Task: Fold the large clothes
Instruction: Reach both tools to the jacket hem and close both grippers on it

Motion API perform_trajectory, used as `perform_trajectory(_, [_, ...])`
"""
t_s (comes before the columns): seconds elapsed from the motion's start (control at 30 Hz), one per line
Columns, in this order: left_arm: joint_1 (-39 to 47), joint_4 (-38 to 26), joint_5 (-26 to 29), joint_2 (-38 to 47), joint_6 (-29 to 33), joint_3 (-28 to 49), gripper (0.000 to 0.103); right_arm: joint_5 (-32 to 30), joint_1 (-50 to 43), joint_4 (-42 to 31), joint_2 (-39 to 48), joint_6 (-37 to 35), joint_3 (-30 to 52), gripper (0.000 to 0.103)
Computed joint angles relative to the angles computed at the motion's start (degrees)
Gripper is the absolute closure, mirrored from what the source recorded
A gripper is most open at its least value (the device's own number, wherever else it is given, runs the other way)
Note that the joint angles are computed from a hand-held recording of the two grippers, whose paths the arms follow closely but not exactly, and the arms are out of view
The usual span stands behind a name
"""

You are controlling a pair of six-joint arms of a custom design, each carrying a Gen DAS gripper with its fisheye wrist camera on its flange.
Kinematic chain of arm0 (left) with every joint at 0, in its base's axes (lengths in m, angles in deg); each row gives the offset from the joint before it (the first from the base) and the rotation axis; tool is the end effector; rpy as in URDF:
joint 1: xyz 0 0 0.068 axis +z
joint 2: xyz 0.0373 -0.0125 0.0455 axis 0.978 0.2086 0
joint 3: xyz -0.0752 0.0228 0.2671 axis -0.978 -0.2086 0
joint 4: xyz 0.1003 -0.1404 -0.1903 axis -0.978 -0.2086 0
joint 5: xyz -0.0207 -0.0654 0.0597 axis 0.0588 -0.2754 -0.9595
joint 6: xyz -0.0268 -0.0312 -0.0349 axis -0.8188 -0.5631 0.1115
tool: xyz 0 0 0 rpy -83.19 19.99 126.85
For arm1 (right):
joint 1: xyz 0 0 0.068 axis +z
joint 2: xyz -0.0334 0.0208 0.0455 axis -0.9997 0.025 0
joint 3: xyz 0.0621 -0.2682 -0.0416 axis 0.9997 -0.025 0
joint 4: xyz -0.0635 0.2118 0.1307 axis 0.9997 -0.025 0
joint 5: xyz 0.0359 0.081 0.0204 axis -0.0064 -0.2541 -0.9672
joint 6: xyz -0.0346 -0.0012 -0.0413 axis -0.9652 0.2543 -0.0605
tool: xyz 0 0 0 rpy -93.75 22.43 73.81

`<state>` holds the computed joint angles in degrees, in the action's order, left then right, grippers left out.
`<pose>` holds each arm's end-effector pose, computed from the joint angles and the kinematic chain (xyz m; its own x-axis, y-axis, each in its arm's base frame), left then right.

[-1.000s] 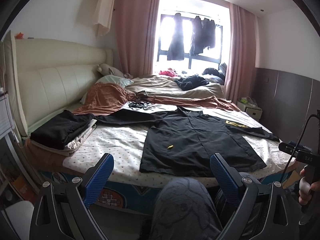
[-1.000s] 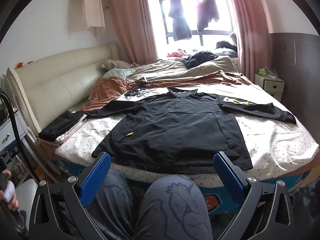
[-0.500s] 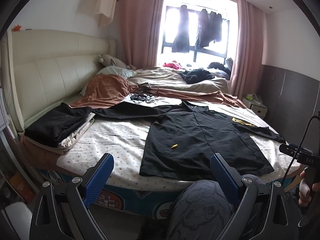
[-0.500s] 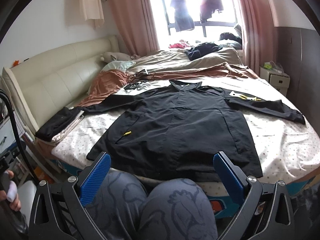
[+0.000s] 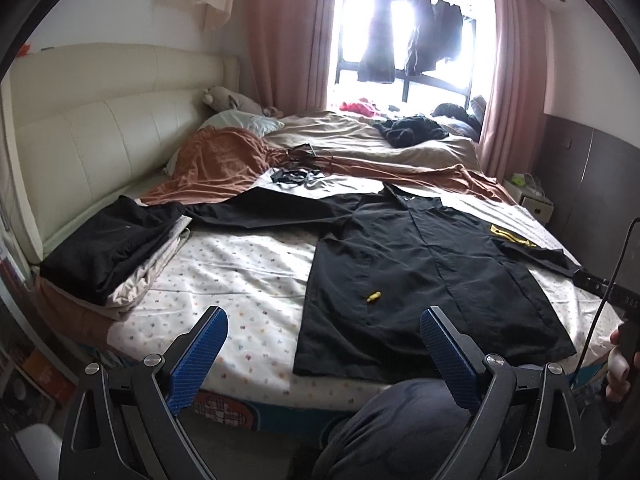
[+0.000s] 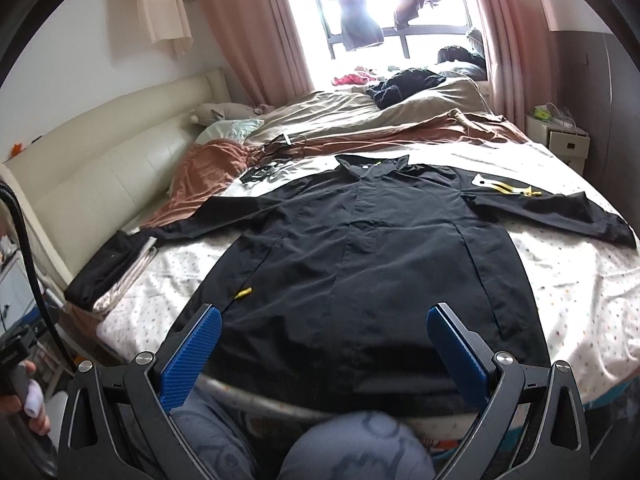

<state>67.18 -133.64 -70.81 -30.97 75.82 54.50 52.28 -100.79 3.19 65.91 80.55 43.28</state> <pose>0.1432 -0.0247 0.4079 -0.5314 -0.0601 -0.8450 0.0425 0.9943 -0.0975 0.2040 -0.0294 0.3199 -0.5456 0.0971 -0.8324 -0.1472 0.9667 0.2093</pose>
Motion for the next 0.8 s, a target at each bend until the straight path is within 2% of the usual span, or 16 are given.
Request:
perform_trajectory(0.1, [5.53, 1.78, 4.06, 4.23, 2.32, 1.69, 0.005, 1.67, 1.97, -2.05, 5.81, 1.54, 6.54, 0.0])
perform_trajectory(0.23, [12.09, 4.34, 7.3, 11.08, 4.64, 5.08, 0.005, 0.86, 4.45, -5.37, 14.81, 1.04, 17.43, 0.0])
perform_trajectory(0.37, [16.78, 6.53, 9.61, 19.48, 5.08, 9.66, 0.006, 3.45, 7.28, -4.72, 23.14, 1.05, 25.63, 0.0])
perform_trajectory(0.43, [18.83, 6.61, 10.7, 24.61, 5.45, 13.52, 0.012, 3.69, 7.79, -4.68, 27.78, 1.55, 29.74, 0.0])
perform_trajectory(0.6, [23.35, 5.54, 11.54, 36.66, 4.61, 24.9, 0.019, 3.37, 8.79, -6.77, 40.48, 2.77, 42.98, 0.0])
perform_trajectory(0.8, [27.89, 0.04, 10.71, 52.94, 4.71, 45.68, 0.023, 4.68, 10.62, -11.91, 54.43, 3.46, 60.53, 0.0])
